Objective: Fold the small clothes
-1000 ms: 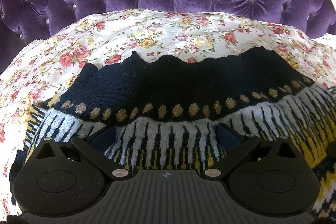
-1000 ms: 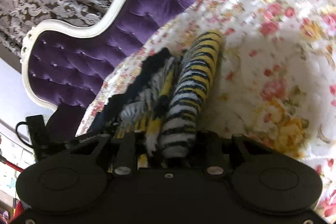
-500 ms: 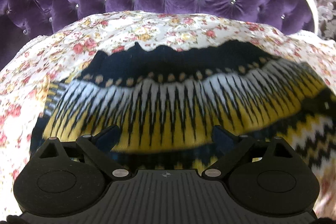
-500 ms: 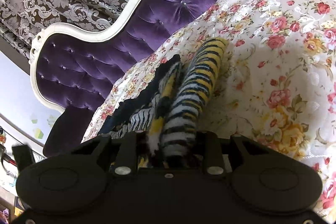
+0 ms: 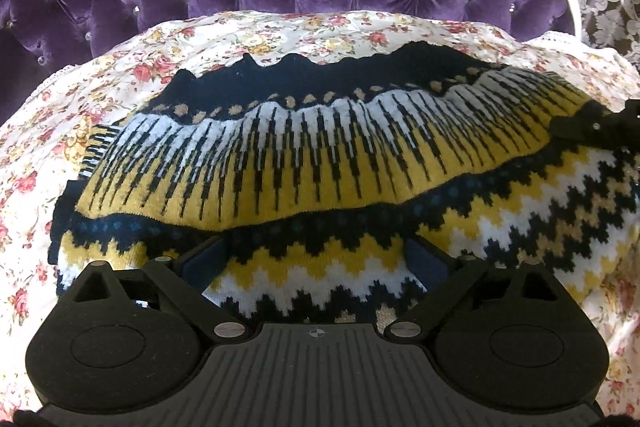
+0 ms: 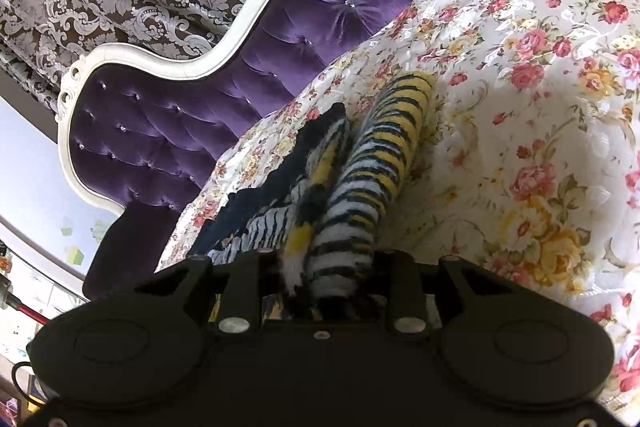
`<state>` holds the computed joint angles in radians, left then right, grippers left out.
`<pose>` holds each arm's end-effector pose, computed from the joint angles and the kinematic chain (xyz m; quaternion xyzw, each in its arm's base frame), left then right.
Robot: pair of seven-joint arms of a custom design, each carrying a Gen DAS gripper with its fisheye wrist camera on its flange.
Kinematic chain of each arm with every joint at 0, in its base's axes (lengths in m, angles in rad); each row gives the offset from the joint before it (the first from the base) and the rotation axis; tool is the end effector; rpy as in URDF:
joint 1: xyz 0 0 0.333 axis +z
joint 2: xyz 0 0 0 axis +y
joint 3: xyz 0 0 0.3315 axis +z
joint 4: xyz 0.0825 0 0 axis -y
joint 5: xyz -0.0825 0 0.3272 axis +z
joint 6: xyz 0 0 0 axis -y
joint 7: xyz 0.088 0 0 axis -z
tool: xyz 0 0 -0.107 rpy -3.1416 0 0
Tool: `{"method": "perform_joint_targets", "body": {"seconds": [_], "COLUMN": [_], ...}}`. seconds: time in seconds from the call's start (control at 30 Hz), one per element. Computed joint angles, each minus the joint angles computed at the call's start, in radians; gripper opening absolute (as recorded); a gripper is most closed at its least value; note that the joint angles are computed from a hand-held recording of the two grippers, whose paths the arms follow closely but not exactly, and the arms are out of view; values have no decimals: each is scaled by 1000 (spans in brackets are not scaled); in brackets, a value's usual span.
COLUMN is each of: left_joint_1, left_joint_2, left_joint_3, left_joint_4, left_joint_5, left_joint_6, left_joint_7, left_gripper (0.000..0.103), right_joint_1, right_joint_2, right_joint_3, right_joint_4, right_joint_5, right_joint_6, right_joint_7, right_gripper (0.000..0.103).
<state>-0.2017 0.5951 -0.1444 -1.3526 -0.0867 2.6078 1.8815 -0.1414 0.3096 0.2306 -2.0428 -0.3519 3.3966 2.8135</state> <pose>0.6906 -0.2147 0.4898 -0.4629 0.8218 -0.2808 0.1778 0.5966 0.0758 0.4761 -0.3204 0.8045 -0.0792 0.4938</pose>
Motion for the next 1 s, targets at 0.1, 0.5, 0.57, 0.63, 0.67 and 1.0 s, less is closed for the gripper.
{"method": "perform_joint_targets", "body": {"seconds": [0.1, 0.5, 0.57, 0.63, 0.67, 1.0], "left_joint_1": [3, 15, 18, 20, 23, 192], "left_joint_2": [-4, -22, -23, -21, -20, -111], "left_joint_3": [-4, -17, -21, -24, -27, -136], "left_joint_4": [-13, -83, -90, -88, -85, -162], "left_joint_5": [-4, -35, -42, -47, -52, -309], "left_joint_6": [13, 106, 120, 122, 121, 94], "left_joint_7": [6, 21, 29, 37, 43, 231], "left_gripper": [99, 101, 101, 101, 101, 89], "right_joint_1": [19, 248, 311, 375, 397, 363], "right_joint_2": [-2, -22, -24, -27, -30, -16], "right_joint_3": [-19, -232, -291, -352, -372, -290], "right_joint_4": [0, -39, -44, -35, -23, 290], "right_joint_5": [11, 152, 189, 215, 223, 131], "right_joint_6": [-4, -15, -21, -49, -80, -474], "right_joint_7": [-8, -80, -103, -137, -149, -199], "right_gripper": [37, 36, 36, 35, 35, 34]}}
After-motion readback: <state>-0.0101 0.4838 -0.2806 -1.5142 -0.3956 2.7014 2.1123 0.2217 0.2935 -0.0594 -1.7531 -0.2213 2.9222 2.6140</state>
